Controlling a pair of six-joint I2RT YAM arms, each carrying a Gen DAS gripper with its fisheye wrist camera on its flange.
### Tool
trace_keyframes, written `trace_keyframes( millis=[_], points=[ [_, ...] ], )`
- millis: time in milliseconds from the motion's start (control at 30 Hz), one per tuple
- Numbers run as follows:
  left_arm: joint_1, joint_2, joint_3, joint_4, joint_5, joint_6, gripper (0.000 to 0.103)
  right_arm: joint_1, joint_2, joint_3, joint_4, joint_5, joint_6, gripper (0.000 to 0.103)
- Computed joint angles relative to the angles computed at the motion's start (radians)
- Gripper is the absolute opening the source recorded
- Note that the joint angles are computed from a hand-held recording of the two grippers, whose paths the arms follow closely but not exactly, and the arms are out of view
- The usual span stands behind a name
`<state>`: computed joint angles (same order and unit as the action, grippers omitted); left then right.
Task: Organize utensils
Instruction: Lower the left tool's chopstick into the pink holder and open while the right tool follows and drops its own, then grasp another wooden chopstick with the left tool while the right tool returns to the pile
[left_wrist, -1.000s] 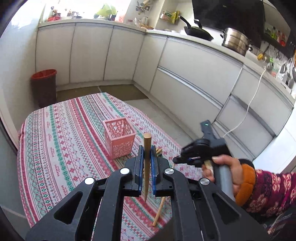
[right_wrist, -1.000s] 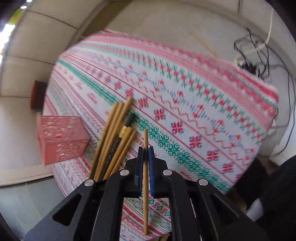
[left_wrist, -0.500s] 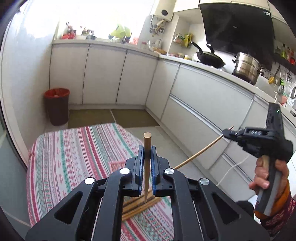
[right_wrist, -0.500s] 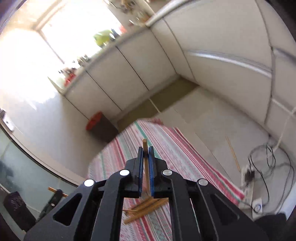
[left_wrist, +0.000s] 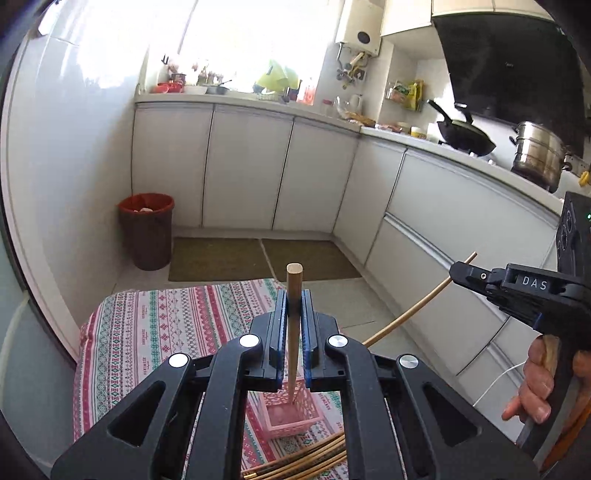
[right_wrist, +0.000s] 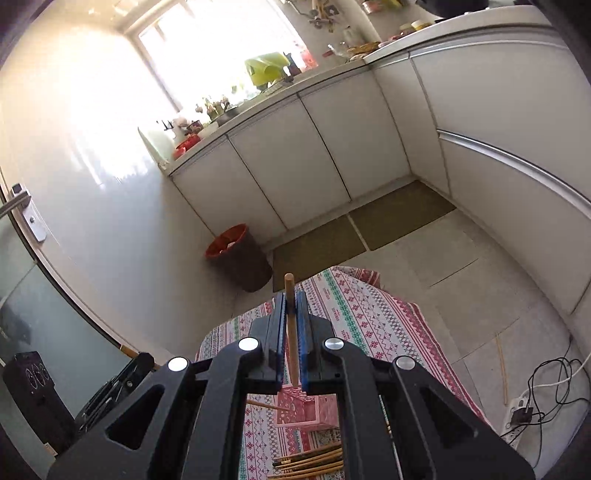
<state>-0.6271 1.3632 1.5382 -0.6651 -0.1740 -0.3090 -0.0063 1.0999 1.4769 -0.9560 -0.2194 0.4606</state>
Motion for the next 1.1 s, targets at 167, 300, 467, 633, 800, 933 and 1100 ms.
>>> trace_keyframes(
  millis=[167, 300, 467, 633, 800, 933, 1100],
  points=[
    [0.050, 0.052, -0.045, 0.030, 0.057, -0.029, 0.020, 0.079, 0.024, -0.066, 0.066, 0.053, -0.001, 0.006],
    [0.087, 0.025, -0.085, 0.057, 0.075, -0.050, 0.021, 0.139, 0.055, -0.081, 0.083, 0.101, -0.007, 0.006],
    [0.103, 0.001, -0.090, 0.058, 0.066, -0.059, 0.031, 0.163, 0.095, -0.087, 0.100, 0.107, 0.006, 0.006],
    [0.102, 0.000, -0.092, 0.050, 0.061, -0.063, 0.035, 0.181, 0.129, -0.102, 0.111, 0.102, 0.014, 0.010],
    [0.083, 0.004, -0.089, 0.039, 0.048, -0.057, 0.041, 0.180, 0.086, -0.149, 0.130, 0.126, 0.046, 0.049],
    [0.053, 0.003, -0.092, 0.029, 0.019, -0.045, 0.048, 0.148, 0.063, -0.170, 0.118, 0.121, 0.059, 0.053],
    [-0.004, 0.003, -0.099, -0.012, -0.026, -0.033, 0.059, 0.069, -0.002, -0.243, 0.099, 0.124, 0.084, 0.069]
  ],
)
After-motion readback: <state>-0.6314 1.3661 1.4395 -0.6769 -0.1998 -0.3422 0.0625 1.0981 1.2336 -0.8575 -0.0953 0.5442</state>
